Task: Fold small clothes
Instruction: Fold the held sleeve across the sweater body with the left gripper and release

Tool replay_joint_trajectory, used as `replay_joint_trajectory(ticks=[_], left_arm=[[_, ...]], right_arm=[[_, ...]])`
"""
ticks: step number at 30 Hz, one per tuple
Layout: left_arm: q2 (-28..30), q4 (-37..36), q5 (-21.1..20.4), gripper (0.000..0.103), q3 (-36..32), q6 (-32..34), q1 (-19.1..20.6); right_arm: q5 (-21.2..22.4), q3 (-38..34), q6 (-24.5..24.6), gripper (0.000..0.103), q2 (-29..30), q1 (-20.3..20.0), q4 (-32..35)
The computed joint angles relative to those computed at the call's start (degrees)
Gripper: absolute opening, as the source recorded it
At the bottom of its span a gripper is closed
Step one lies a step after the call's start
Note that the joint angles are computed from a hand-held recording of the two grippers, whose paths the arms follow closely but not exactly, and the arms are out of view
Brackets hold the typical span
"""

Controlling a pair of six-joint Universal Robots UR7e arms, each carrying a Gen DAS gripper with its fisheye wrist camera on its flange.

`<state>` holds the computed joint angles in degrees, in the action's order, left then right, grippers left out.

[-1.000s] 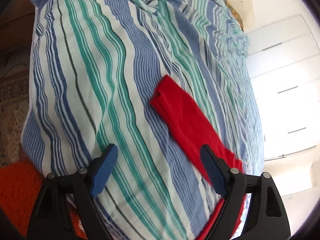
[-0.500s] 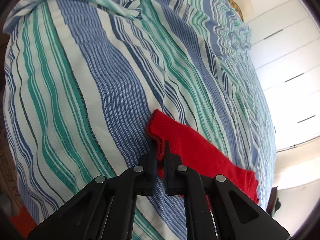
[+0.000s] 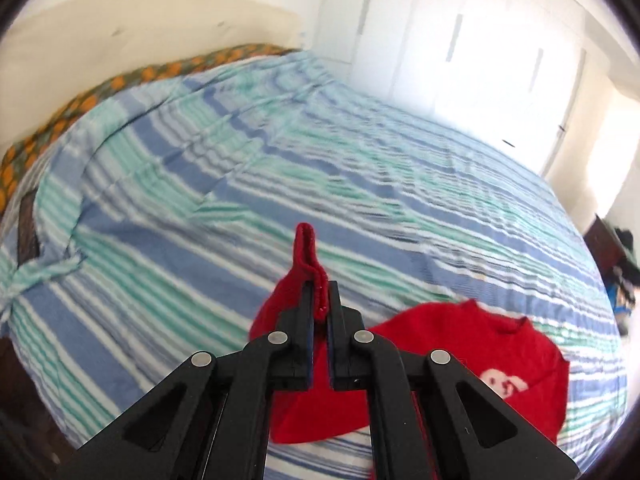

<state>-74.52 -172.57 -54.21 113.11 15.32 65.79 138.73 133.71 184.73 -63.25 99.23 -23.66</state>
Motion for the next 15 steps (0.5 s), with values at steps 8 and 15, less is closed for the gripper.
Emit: replay_joint_trajectory(ticks=[8,15], left_arm=[[10.6,-7.6,-4.2,0.002,14.1,10.7,-17.7],[18.7,-5.9,-0.6,0.002,22.0,9.2,-21.6]], right_arm=[[-2.7,1.6,-0.5,0.093,-2.1,-1.1,-1.0],[-5.7,3.4,-0.7,0.093,-4.2,-2.2,-2.0]])
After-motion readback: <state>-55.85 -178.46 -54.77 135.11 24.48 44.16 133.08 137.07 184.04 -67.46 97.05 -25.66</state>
